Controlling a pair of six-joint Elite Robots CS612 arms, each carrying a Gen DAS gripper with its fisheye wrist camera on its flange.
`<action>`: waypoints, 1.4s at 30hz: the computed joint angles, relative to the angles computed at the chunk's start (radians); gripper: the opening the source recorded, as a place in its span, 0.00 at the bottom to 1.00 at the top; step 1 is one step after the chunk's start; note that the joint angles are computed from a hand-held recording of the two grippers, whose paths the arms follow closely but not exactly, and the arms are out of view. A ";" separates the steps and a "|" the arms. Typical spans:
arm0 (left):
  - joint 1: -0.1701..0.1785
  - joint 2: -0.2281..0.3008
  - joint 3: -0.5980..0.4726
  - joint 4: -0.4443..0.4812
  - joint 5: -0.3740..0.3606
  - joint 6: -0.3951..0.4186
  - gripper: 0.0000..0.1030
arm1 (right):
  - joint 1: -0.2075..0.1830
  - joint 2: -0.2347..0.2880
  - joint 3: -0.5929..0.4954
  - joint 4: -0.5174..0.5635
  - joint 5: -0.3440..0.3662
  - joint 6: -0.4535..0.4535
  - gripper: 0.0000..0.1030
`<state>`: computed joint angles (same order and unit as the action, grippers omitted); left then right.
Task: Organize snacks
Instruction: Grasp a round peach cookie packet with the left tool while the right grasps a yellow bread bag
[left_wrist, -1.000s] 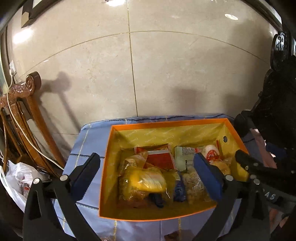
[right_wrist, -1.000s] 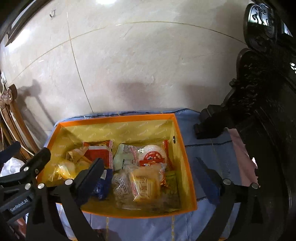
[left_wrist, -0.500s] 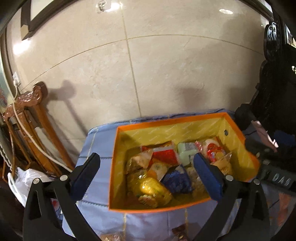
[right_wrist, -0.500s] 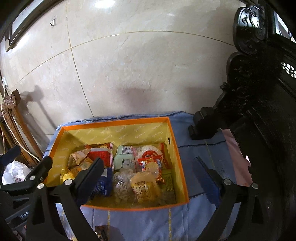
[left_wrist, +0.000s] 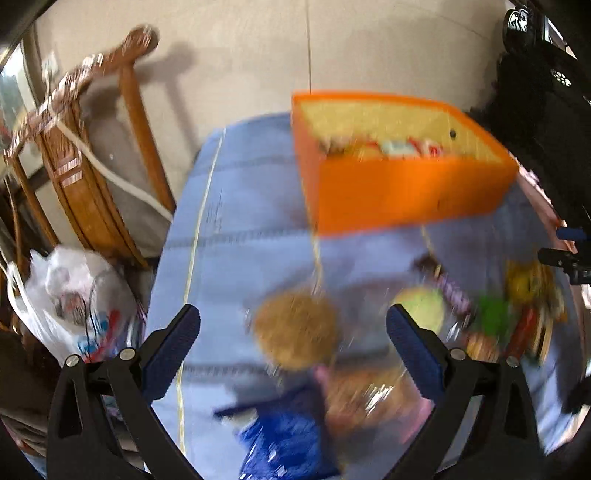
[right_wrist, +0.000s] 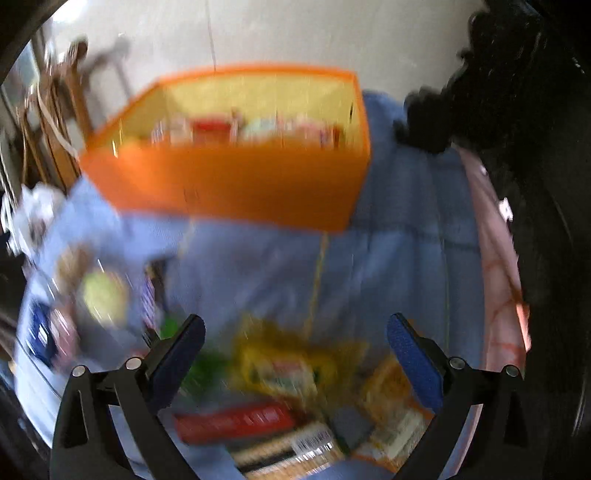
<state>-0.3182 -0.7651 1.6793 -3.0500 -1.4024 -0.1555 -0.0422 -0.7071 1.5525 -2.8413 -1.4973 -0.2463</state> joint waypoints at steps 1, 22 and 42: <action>0.007 0.000 0.011 0.003 -0.010 0.003 0.96 | 0.001 0.003 0.008 -0.001 -0.009 -0.016 0.96; 0.015 0.145 -0.148 0.095 -0.066 0.123 0.96 | 0.023 0.097 -0.047 -0.003 -0.080 -0.057 0.97; 0.033 0.082 -0.079 0.012 -0.031 0.058 0.96 | 0.016 0.037 0.026 -0.049 -0.119 0.080 0.71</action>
<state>-0.2856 -0.6832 1.6007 -3.0376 -1.4331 -0.0978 -0.0263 -0.6703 1.5782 -2.8905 -1.6159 -0.1666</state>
